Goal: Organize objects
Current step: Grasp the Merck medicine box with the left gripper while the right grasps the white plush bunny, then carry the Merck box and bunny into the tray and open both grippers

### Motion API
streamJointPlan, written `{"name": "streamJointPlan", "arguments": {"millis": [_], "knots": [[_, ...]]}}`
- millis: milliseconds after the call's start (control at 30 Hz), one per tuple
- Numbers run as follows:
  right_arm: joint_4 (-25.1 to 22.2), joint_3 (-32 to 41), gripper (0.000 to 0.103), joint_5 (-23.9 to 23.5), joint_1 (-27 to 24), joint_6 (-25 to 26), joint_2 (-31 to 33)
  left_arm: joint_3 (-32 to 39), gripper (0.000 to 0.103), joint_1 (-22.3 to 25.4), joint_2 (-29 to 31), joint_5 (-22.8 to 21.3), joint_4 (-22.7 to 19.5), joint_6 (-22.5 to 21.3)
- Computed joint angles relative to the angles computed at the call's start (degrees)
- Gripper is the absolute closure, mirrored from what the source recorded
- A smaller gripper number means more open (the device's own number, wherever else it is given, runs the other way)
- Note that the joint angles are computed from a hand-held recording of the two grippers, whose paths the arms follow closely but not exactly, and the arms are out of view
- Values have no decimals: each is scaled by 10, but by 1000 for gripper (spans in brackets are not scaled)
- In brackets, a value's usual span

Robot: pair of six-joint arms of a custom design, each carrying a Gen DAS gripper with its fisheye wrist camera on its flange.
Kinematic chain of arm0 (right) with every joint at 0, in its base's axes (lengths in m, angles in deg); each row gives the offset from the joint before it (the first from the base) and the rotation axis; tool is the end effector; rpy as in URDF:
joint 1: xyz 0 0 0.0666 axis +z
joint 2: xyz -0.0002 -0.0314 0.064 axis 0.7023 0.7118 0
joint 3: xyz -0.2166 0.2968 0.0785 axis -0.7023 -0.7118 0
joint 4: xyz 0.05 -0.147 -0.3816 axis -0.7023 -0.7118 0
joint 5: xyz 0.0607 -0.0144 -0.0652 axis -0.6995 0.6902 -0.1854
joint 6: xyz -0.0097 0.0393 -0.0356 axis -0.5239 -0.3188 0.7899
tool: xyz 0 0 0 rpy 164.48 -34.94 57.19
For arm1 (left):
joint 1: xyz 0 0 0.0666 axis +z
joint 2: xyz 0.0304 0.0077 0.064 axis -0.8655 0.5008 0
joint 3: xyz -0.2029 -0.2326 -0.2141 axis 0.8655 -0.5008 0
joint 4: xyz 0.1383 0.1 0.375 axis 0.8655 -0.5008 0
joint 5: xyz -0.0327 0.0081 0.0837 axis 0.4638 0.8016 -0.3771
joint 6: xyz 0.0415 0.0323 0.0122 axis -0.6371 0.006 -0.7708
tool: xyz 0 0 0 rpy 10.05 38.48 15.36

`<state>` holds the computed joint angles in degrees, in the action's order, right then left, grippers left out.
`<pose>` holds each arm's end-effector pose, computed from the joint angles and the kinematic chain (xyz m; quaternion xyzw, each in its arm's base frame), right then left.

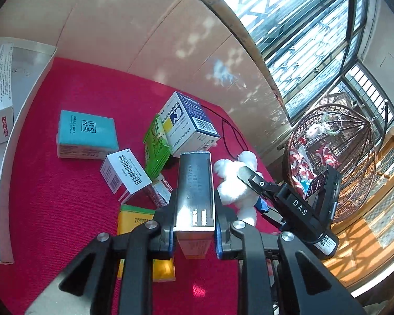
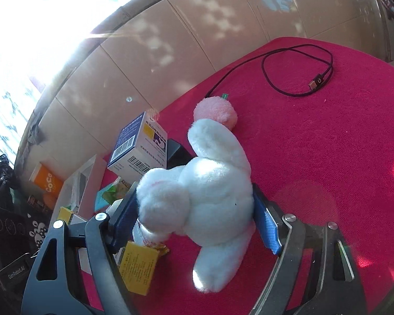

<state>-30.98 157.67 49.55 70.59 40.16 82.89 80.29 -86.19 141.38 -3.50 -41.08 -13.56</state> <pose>0.4963 0.2323 0.4707 0.2084 0.8600 0.1873 0.4265 0.5434 -0.2885 0.4725 0.1102 0.8553 -0.4097 0.2972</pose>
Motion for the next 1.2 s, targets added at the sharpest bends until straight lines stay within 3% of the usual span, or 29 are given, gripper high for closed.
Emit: {"name": "streamJointPlan", "arguments": {"millis": [200, 400, 767, 1200], "knots": [[21, 1, 24, 37, 9, 11, -21, -8, 83, -7, -17, -16, 17, -15], [37, 7, 24, 83, 31, 64, -34, -16, 83, -10, -38, -33, 44, -27], [34, 33, 23, 85, 50, 88, -24, -37, 83, 1, -69, -47, 71, -30], [2, 106, 23, 78, 84, 126, 30, -86, 83, 45, -110, -60, 117, 7]]}}
